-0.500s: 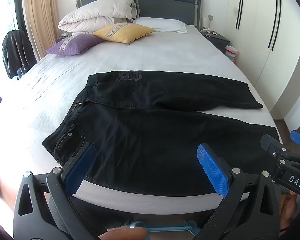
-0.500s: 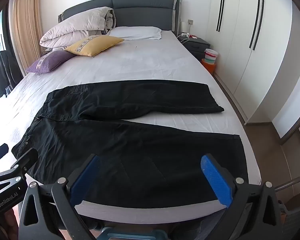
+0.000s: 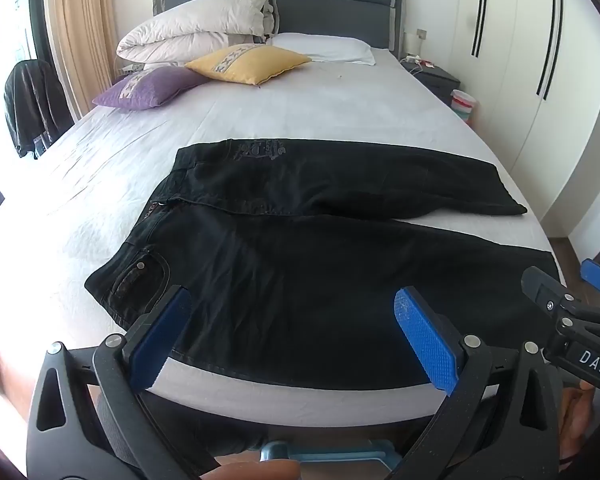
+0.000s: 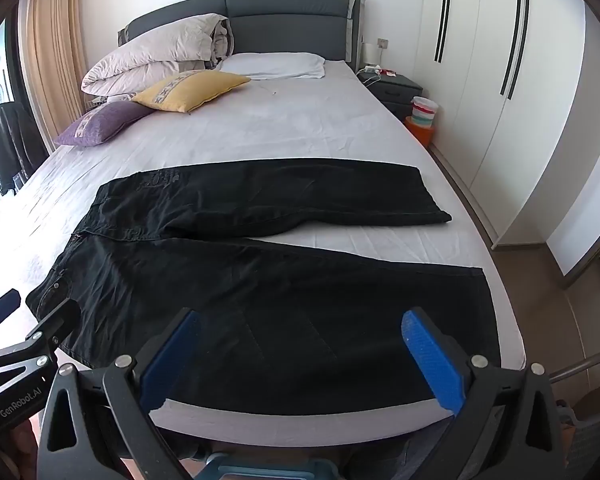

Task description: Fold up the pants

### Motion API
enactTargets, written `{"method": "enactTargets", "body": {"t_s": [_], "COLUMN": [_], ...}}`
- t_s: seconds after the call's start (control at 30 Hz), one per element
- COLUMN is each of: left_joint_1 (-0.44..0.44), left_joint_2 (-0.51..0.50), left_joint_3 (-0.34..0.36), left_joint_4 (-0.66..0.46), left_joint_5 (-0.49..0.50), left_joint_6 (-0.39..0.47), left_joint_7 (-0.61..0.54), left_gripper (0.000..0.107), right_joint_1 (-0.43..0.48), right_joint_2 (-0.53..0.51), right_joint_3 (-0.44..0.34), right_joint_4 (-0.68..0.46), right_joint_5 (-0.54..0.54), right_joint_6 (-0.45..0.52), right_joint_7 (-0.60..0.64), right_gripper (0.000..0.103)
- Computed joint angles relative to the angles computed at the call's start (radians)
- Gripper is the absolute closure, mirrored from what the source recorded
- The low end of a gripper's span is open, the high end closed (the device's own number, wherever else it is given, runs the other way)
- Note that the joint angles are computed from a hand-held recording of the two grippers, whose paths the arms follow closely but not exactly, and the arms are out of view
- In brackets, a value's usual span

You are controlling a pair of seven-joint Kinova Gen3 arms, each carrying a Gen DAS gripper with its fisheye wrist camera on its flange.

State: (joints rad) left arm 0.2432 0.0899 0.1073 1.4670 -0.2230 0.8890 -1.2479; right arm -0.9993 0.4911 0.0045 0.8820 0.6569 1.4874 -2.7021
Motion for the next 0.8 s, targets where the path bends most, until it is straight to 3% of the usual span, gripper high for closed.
{"method": "enactTargets", "body": {"t_s": [0.8], "left_joint_1": [-0.001], "left_joint_2": [-0.007], "left_joint_3": [0.002], "left_joint_4": [0.015], "left_joint_5": [-0.005], "left_joint_6": [-0.002], "left_joint_7": [0.006], "left_gripper": [0.005], "right_joint_1": [0.000], "right_joint_2": [0.003], "right_joint_3": [0.001], "right_joint_4": [0.000], "right_joint_5": [-0.005], "right_joint_6": [-0.004], "right_joint_7": [-0.002], "right_gripper": [0.000]}}
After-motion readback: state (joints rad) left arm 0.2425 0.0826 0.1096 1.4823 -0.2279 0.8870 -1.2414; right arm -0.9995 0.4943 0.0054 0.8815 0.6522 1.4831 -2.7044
